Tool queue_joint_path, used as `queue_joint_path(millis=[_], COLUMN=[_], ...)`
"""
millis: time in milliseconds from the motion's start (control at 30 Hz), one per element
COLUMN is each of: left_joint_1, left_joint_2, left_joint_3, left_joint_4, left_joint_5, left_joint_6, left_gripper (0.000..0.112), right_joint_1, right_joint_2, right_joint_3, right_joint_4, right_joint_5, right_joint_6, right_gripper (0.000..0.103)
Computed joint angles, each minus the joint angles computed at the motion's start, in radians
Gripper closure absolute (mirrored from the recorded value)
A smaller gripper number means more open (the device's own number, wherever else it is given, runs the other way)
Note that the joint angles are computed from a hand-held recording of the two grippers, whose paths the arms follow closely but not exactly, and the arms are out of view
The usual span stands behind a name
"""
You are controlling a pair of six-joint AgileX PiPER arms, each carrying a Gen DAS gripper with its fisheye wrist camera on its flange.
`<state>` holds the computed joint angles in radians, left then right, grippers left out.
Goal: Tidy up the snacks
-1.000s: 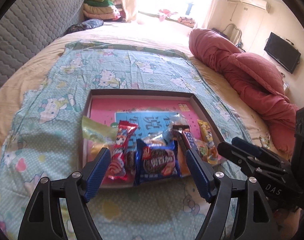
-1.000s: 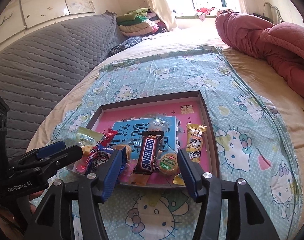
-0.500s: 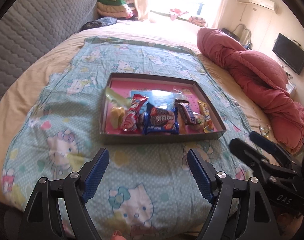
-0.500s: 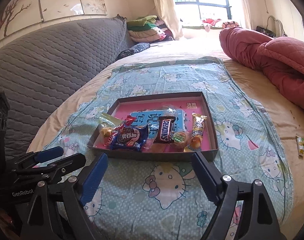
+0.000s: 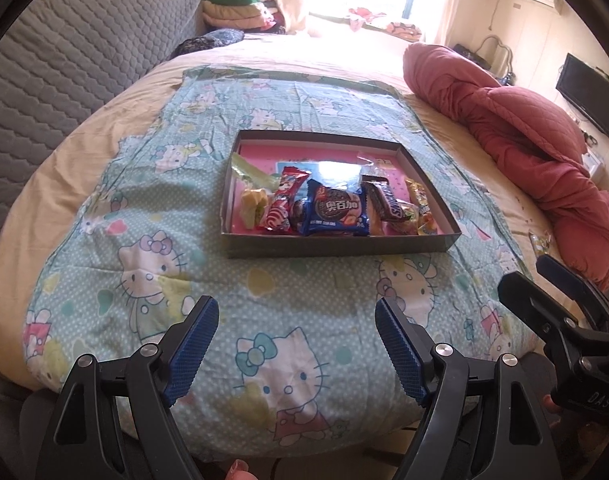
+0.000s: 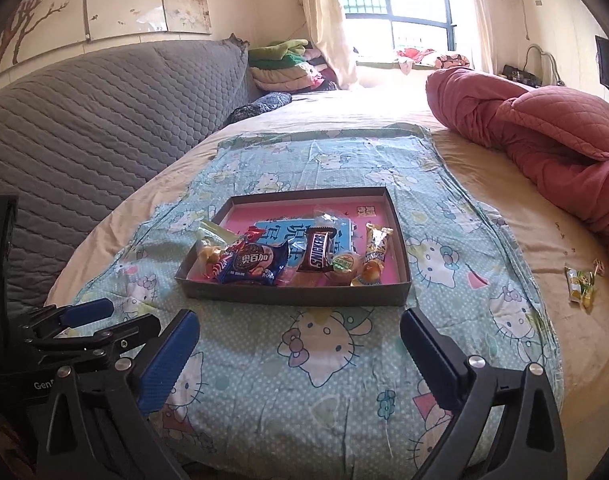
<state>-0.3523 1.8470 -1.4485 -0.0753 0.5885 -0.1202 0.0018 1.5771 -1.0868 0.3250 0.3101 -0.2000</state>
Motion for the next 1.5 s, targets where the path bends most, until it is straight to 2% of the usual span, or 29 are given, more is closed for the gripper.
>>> queue_joint_path(millis=[400, 1500], left_joint_1=[0.008, 0.005], left_joint_2=[-0.012, 0.011], left_joint_3=[0.025, 0.013], left_joint_4=[-0.009, 0.031], left_joint_5=[0.014, 0.023], left_joint_6=[0.007, -0.009], left_gripper=[0.031, 0.031], right_joint_1=[-0.016, -0.012], right_joint_2=[0.012, 0.033], right_joint_3=[0.009, 0.008], right_joint_4=[0.05, 0.108], right_joint_5=[0.039, 0.05], right_joint_6=[-0.04, -0.093], right_gripper=[0.002, 0.002])
